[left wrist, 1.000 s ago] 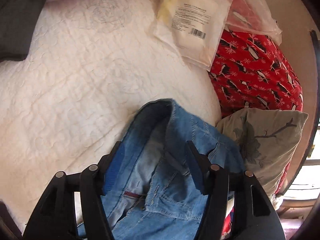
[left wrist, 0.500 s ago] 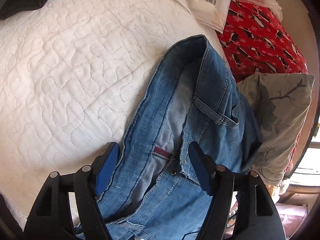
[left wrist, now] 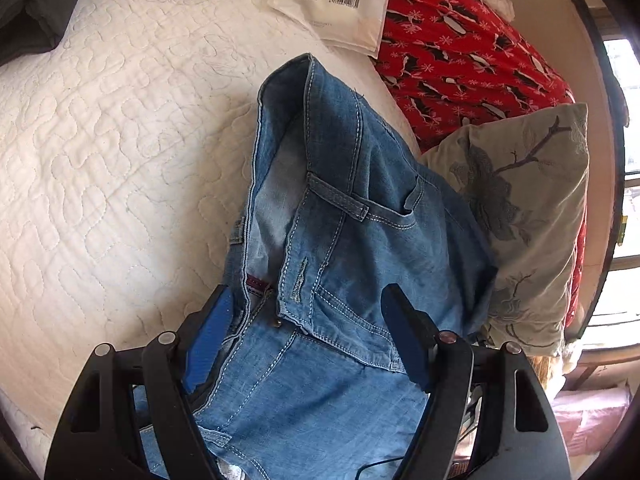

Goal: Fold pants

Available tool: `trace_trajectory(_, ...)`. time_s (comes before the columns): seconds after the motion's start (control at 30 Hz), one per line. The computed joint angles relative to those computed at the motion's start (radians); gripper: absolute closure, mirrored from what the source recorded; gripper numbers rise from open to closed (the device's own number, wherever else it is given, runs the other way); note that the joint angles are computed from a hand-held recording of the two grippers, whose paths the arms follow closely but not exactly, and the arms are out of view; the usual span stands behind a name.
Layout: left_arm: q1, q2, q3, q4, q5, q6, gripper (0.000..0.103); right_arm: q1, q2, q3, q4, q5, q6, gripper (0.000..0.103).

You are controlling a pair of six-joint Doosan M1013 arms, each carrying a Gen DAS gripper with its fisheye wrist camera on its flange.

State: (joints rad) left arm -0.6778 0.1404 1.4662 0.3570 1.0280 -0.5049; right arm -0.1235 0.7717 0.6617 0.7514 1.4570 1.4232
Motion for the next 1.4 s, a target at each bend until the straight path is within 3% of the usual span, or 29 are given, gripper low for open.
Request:
trace_trajectory(0.07, 0.006, 0.02, -0.024, -0.03, 0.041, 0.051, 0.028, 0.001, 0.0, 0.003, 0.004, -0.003, 0.007, 0.062)
trace_trajectory(0.13, 0.013, 0.027, -0.022, -0.058, -0.004, 0.094, 0.028, -0.001, 0.003, 0.004, 0.017, -0.003, 0.018, 0.063)
trace_trajectory(0.2, 0.019, 0.045, -0.044, -0.085, 0.0, 0.168, 0.028, -0.011, 0.009, -0.004, 0.028, 0.003, 0.027, 0.067)
trace_trajectory(0.3, 0.028, 0.093, -0.11, -0.127, 0.115, 0.279, 0.028, -0.01, 0.008, 0.0, 0.019, -0.007, 0.045, 0.078)
trace_trajectory(0.33, 0.031, 0.1, -0.12, -0.148, 0.141, 0.293, 0.036, -0.015, 0.012, -0.004, 0.021, -0.003, 0.049, 0.078)
trace_trajectory(0.4, 0.009, 0.062, -0.09, -0.081, 0.089, 0.192, 0.042, -0.018, 0.02, -0.014, 0.036, 0.01, 0.063, 0.078)
trace_trajectory(0.47, -0.04, 0.024, -0.07, 0.084, 0.084, 0.074, 0.041, -0.019, 0.027, -0.024, 0.04, 0.025, 0.061, 0.078)
trace_trajectory(0.53, -0.051, 0.015, -0.078, 0.108, 0.081, 0.109, 0.033, -0.023, 0.042, -0.056, 0.035, 0.042, 0.058, 0.077)
trace_trajectory(0.6, -0.036, 0.029, -0.092, 0.032, 0.063, 0.191, 0.033, -0.025, 0.044, -0.059, 0.047, 0.04, 0.065, 0.074)
trace_trajectory(0.7, 0.006, 0.082, -0.128, -0.104, 0.138, 0.309, 0.033, -0.022, 0.026, -0.017, 0.066, 0.009, 0.077, 0.074)
trace_trajectory(0.8, 0.046, 0.075, -0.049, -0.23, 0.023, 0.286, 0.034, -0.025, 0.023, -0.005, 0.077, 0.0, 0.09, 0.075)
trace_trajectory(0.87, 0.045, 0.086, -0.054, -0.227, 0.041, 0.272, 0.037, -0.023, 0.026, -0.014, 0.057, 0.001, 0.077, 0.08)
trace_trajectory(0.9, 0.04, 0.096, -0.077, -0.211, 0.083, 0.279, 0.05, -0.022, 0.023, -0.012, 0.043, -0.004, 0.061, 0.091)
trace_trajectory(0.93, 0.038, 0.101, -0.092, -0.207, 0.105, 0.3, 0.078, -0.023, 0.022, -0.015, 0.043, -0.004, 0.054, 0.094)
trace_trajectory(0.97, 0.043, 0.097, -0.089, -0.227, 0.085, 0.319, 0.082, -0.026, 0.019, -0.011, 0.058, -0.009, 0.056, 0.094)
trace_trajectory(1.13, 0.024, 0.071, -0.075, -0.217, 0.083, 0.27, 0.084, -0.071, -0.016, 0.037, 0.227, -0.042, 0.036, 0.096)
trace_trajectory(1.2, 0.028, 0.072, -0.061, -0.239, 0.092, 0.263, 0.084, -0.072, -0.013, 0.029, 0.174, -0.023, 0.035, 0.096)
trace_trajectory(1.27, 0.041, 0.065, -0.024, -0.285, 0.042, 0.236, 0.084, -0.058, 0.01, -0.007, 0.037, 0.031, 0.064, 0.091)
trace_trajectory(1.3, 0.04, 0.061, -0.025, -0.276, 0.038, 0.226, 0.084, -0.055, 0.023, -0.022, -0.002, 0.068, 0.081, 0.095)
trace_trajectory(1.4, 0.019, 0.039, -0.031, -0.24, 0.043, 0.264, 0.08, -0.071, 0.004, 0.002, 0.02, 0.048, 0.083, 0.087)
